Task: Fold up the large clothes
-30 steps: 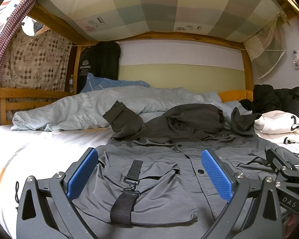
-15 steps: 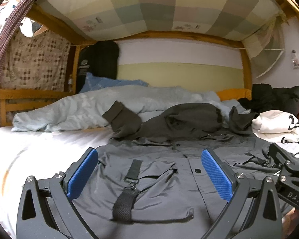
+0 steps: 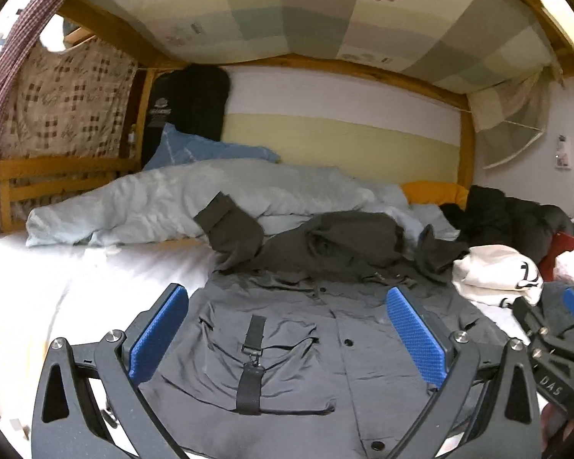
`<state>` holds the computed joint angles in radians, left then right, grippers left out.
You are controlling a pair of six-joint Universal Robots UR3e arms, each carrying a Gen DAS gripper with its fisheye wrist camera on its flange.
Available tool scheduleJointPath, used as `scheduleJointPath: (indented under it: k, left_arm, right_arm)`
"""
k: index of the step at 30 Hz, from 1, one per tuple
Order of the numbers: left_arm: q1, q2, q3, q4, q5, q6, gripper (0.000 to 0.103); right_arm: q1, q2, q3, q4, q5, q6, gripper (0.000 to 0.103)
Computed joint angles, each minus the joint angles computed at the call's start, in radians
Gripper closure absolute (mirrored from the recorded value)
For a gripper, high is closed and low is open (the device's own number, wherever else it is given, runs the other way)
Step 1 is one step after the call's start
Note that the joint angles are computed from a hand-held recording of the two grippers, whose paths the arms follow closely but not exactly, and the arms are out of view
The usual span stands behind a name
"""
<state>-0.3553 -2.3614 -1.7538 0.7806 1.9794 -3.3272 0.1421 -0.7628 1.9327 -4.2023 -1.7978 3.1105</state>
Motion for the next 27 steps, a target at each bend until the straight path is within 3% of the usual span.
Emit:
scheduleJointPath:
  k: [9,18,25,27]
  left_arm:
    - [-0.071,0.044,-0.037,0.084,0.092,0.156,0.000]
    - [-0.039,0.072,-0.103,0.076,0.016,0.112,0.001]
    - [-0.024,0.020,-0.051,0.014,0.014,0.084,0.001]
    - [-0.043,-0.016,0.009,-0.039,0.077,0.089,0.001]
  right_arm:
    - [-0.046,-0.113,0.182,-0.072,0.082,0.027,0.000]
    - [-0.108,-0.142,0.271,-0.104,0.170,0.042,0.000]
    - [-0.143,-0.089,0.243,-0.088,0.209,0.036,0.000]
    - [-0.144,-0.061,0.221,-0.080,0.215,0.034,0.000]
